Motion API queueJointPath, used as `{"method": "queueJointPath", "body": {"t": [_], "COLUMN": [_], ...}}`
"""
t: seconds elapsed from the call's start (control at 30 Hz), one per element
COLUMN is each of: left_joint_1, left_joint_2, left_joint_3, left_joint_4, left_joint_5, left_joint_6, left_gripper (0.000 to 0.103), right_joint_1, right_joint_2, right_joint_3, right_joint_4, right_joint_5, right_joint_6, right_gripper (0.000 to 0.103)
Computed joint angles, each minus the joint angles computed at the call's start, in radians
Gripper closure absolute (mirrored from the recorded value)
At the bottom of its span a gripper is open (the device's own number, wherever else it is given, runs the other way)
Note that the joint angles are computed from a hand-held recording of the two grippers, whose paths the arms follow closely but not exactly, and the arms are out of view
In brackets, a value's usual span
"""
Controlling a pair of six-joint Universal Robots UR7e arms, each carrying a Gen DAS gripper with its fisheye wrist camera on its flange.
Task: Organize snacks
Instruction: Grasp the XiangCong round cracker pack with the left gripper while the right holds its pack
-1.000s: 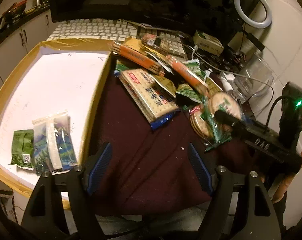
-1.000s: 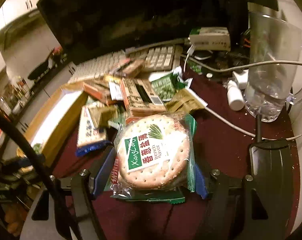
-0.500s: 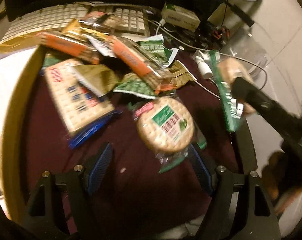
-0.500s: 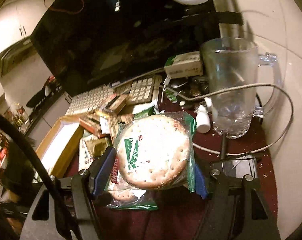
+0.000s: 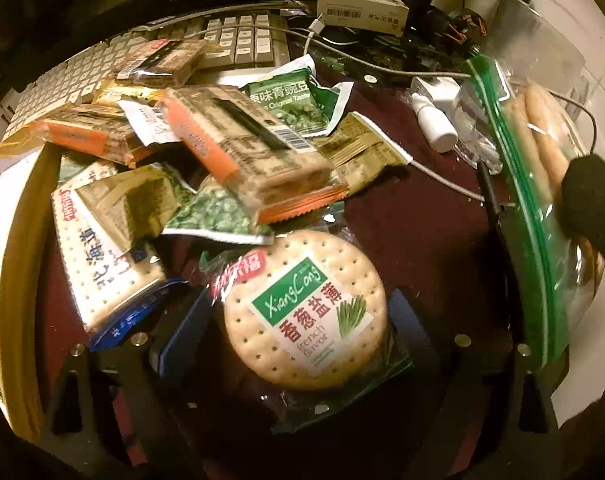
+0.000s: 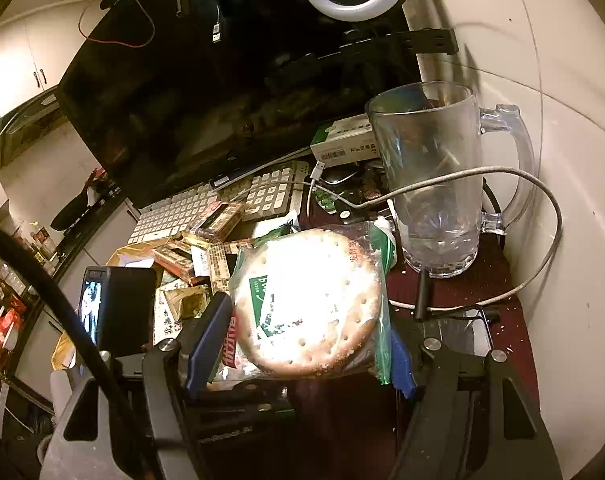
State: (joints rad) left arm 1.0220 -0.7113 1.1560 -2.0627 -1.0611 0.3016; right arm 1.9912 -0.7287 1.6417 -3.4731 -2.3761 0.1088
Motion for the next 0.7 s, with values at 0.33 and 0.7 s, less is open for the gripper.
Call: {"method": "queueJointPath", "body": {"t": [0.33,0.7], "left_joint_1": [0.085,0.101], "left_joint_2": [-0.09,-0.084], "left_joint_3": [-0.049,-0.105], "left_joint_4": [0.202,0.29], "left_joint_5": [-0.098,-0.062], "left_joint_6": [0.248,0.002], "left_gripper": [0.021,0.021], "right_joint_1": [-0.117,-0.123], "right_joint_2": [0.034,0.098], "right_joint_3": [0.009,-0.068], "right_joint_4": [-0.052,0.069], "right_joint_5": [0.173,0.209], "right_joint_6": [-0.066,-0.064], "right_gripper": [0.033,0.033]}}
